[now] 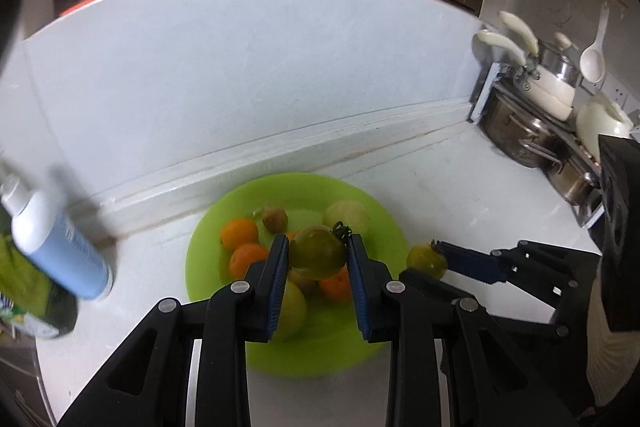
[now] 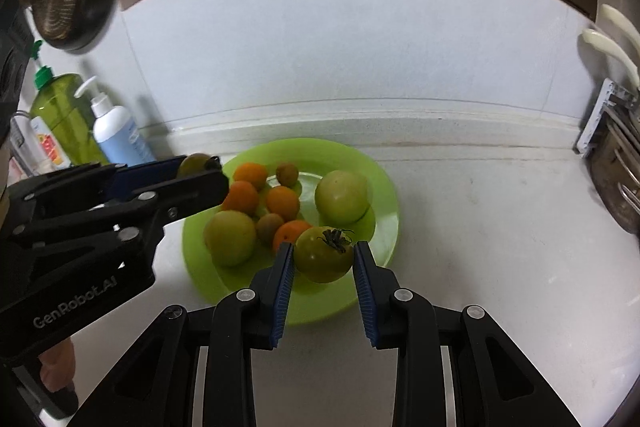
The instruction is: Organize fruits
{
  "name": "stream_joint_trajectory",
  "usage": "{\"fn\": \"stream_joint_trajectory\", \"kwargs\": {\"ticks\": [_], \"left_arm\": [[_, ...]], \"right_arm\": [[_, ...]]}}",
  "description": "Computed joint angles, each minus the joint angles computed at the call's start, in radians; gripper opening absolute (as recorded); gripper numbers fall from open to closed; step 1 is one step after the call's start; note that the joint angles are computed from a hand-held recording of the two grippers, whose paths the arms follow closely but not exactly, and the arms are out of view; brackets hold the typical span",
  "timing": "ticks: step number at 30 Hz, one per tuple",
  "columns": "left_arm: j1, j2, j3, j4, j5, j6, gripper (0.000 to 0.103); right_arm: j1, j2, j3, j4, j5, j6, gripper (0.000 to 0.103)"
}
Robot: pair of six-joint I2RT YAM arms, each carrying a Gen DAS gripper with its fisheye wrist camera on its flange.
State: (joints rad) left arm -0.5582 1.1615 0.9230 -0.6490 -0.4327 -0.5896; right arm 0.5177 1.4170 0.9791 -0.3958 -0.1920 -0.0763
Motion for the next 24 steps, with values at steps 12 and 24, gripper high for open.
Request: {"fn": "stream_joint_trajectory", "kwargs": {"ticks": [12,24], "left_arm": [[0.198,0.208,0.044,0.153,0.165,0.152,0.030],[0.214,0.281,0.084,0.172,0.167,0.160,0.032]], "right_arm": [[0.001,0.212,0.128,0.007,0.002,0.010,0.031],[0.020,0.264,0.178,-0.003,0.020,0.015,0.032]]}}
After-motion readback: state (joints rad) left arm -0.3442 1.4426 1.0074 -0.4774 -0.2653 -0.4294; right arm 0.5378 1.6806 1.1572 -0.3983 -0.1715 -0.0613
